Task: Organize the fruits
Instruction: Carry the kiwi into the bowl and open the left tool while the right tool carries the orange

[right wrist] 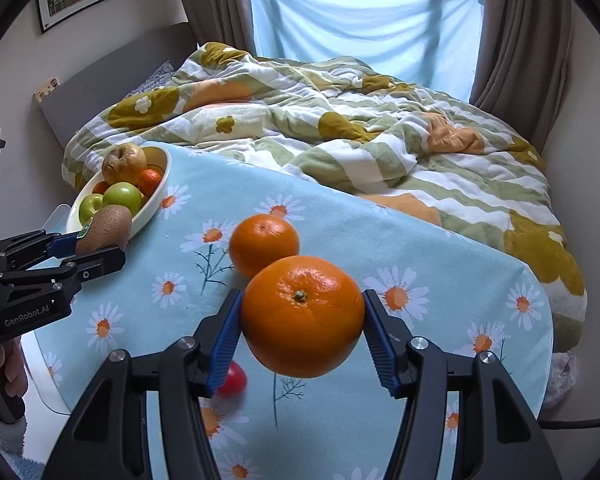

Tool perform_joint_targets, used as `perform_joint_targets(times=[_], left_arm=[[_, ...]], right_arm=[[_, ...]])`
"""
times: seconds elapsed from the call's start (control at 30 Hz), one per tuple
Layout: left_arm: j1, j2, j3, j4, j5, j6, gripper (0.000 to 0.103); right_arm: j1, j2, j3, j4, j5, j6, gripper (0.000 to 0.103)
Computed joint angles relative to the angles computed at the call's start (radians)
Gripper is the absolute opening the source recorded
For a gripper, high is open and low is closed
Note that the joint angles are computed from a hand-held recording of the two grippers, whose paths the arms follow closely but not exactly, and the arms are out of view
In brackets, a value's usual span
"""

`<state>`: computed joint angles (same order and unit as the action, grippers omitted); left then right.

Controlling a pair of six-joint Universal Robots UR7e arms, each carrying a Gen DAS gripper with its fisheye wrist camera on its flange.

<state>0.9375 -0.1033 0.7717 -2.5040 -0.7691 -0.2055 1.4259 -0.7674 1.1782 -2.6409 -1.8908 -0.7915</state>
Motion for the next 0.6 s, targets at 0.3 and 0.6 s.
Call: perform_joint_targets(times=[0.3, 0.6], left_arm=[[0.011, -0.139, 0.165, -0.063, 0.007, 0.035, 0.051], [0.060, -0.222, 0.212, -0.079, -0.020, 0.119, 0.051]], right_arm=[[0.066, 0.012, 0.026, -0.003, -0.002, 0.042, 0.054], [0.133, 0.074, 0.005, -0.025, -0.029, 0.112, 0.054]])
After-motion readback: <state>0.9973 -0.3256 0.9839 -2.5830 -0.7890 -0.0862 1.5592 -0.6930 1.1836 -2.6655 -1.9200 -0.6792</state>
